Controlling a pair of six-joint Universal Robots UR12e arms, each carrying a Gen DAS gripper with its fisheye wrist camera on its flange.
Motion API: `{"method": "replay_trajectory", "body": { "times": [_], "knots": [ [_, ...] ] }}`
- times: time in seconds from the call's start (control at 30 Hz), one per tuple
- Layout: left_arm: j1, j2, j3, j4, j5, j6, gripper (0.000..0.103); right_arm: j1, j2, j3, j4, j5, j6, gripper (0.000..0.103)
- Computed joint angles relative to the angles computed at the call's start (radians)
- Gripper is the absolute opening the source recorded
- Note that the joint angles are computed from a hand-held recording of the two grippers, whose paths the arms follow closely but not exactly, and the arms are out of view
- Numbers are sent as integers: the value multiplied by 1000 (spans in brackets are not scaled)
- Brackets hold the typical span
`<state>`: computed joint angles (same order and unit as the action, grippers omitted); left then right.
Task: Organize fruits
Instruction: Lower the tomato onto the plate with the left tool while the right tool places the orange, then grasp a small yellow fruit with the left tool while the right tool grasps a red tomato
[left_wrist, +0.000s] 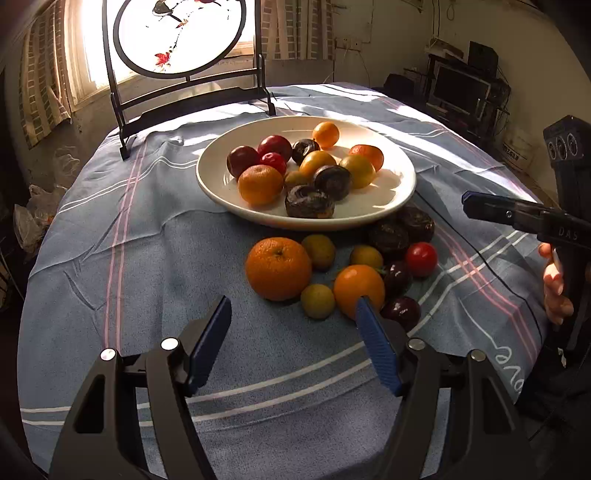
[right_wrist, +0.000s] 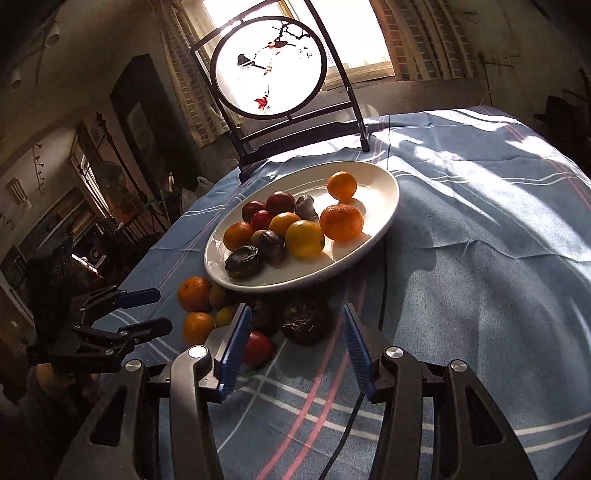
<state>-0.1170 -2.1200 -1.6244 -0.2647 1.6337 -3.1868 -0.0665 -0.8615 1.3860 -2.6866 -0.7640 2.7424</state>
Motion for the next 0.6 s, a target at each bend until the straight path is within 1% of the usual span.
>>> {"method": "replay_trajectory", "body": {
  "times": [0.03, 0.07, 0.13, 0.23, 0.33, 0.43, 0.5, 0.53, 0.57, 0.6],
  "knots": [
    [-2, -3, 2, -15, 10, 8, 62, 1, -2, 6, -21, 2, 1, 51],
    [-5, -6, 8, -37, 16, 18, 52, 2, -3, 9, -29, -3, -3, 51],
    [-11, -15, 19, -64, 29, 32, 44, 5, -3, 7, -20, -16, -9, 51],
    [-14, -25, 35, -80, 31, 40, 43, 4, 0, 2, -15, -9, -7, 51],
    [-17, -35, 50, -69, 29, 59, 43, 0, 2, 1, -14, 5, 3, 51],
    [-21, -47, 73, -98, 33, 83, 47, -1, 3, 2, -16, 13, 3, 51],
    [-19, -47, 74, -101, 27, 86, 47, -2, 3, 2, -16, 18, 3, 51],
    [-19, -46, 72, -102, 24, 85, 44, -3, 4, 2, -16, 22, 6, 51],
    [-16, -44, 69, -106, 8, 89, 29, -4, 5, 1, -13, 27, 6, 51],
    [-15, -42, 64, -99, -4, 93, 25, -5, 5, 0, -9, 30, 4, 51]
  ]
}}
